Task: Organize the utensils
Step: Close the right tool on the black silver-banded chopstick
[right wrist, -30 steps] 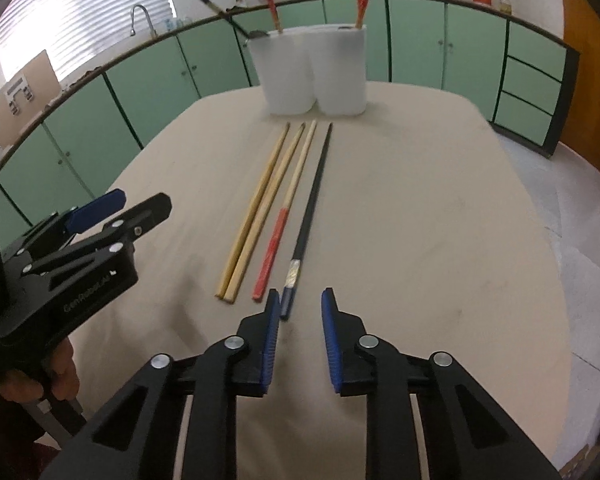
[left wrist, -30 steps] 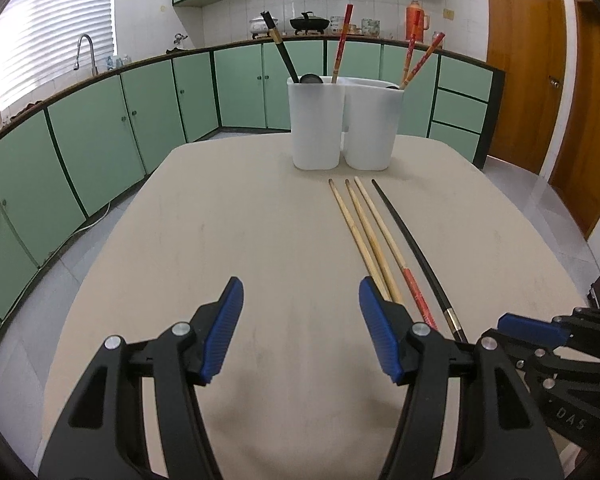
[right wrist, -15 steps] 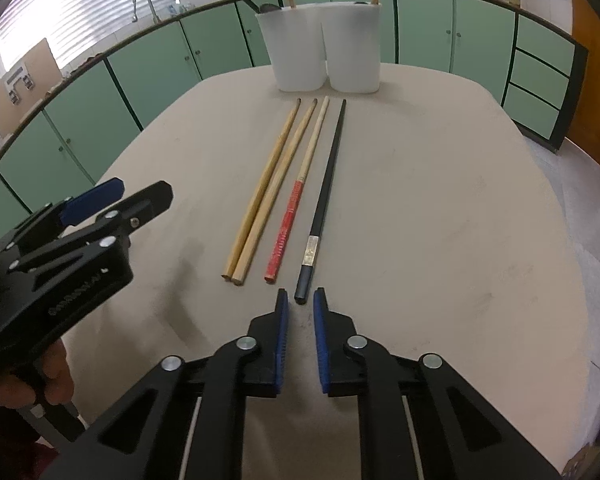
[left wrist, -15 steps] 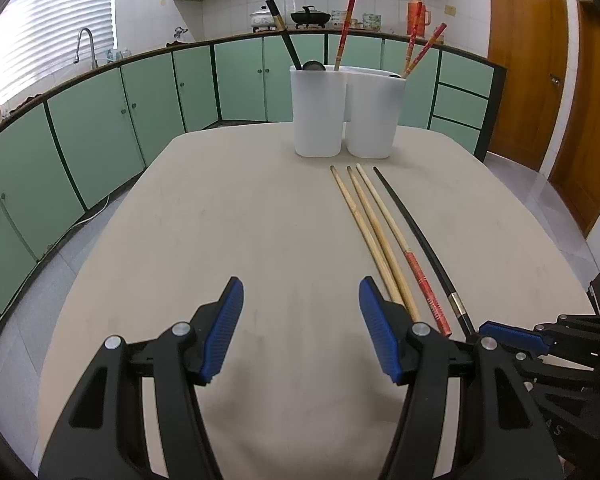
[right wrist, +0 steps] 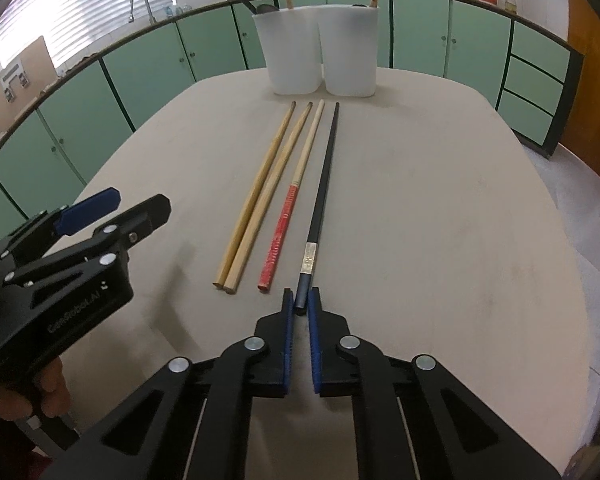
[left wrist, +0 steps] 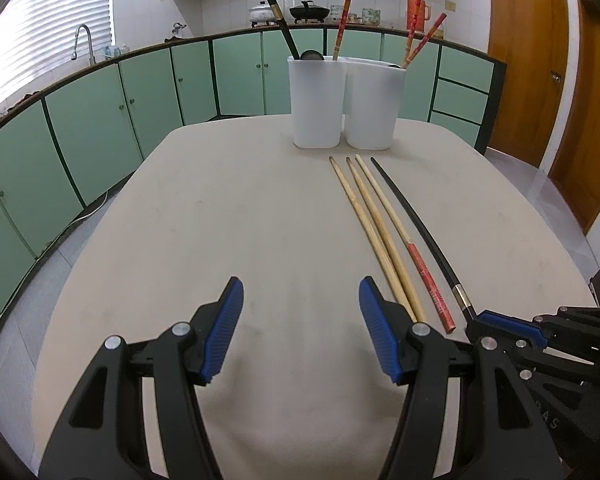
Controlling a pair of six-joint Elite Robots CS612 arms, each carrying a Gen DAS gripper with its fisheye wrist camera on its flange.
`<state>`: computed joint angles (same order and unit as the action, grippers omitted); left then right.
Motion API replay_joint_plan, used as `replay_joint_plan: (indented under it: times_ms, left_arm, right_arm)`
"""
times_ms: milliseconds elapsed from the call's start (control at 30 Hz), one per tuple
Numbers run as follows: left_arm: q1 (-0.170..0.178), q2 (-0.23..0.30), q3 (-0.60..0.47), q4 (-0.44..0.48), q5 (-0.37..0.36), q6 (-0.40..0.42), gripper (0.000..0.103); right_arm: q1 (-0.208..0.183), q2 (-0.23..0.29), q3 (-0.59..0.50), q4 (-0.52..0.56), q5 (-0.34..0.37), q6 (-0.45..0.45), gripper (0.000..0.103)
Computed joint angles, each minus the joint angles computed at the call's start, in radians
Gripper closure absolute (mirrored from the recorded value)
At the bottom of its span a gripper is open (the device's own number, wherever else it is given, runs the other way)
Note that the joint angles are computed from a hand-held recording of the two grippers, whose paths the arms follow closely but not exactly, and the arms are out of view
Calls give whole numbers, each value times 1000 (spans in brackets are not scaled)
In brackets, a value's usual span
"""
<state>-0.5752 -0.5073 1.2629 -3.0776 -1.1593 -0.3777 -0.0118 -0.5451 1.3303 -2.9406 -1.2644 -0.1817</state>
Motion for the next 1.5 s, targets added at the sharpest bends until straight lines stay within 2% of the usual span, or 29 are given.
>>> replay_joint_plan:
  times_ms: [133,300,533,933,1500]
  left_arm:
    - [-2,2,-1,-4,0,3,44]
    - [-4,7,-1,-23,-2,7,44]
    - [-4,8,-2,-24,-4,6,45]
    - [-5,8,-3,-27,-48,21,46]
    - [-8,22,-25,20,-103,15,49]
  right_arm:
    - [-2,1,1,-7,6,17,96]
    - [-9,8,12,-67,29,60,96]
    - [-8,12,23,-122,25,77,96]
    - [-10,14,21,-131,31,88,96]
    - [-21,16,26,-171,32,119,97]
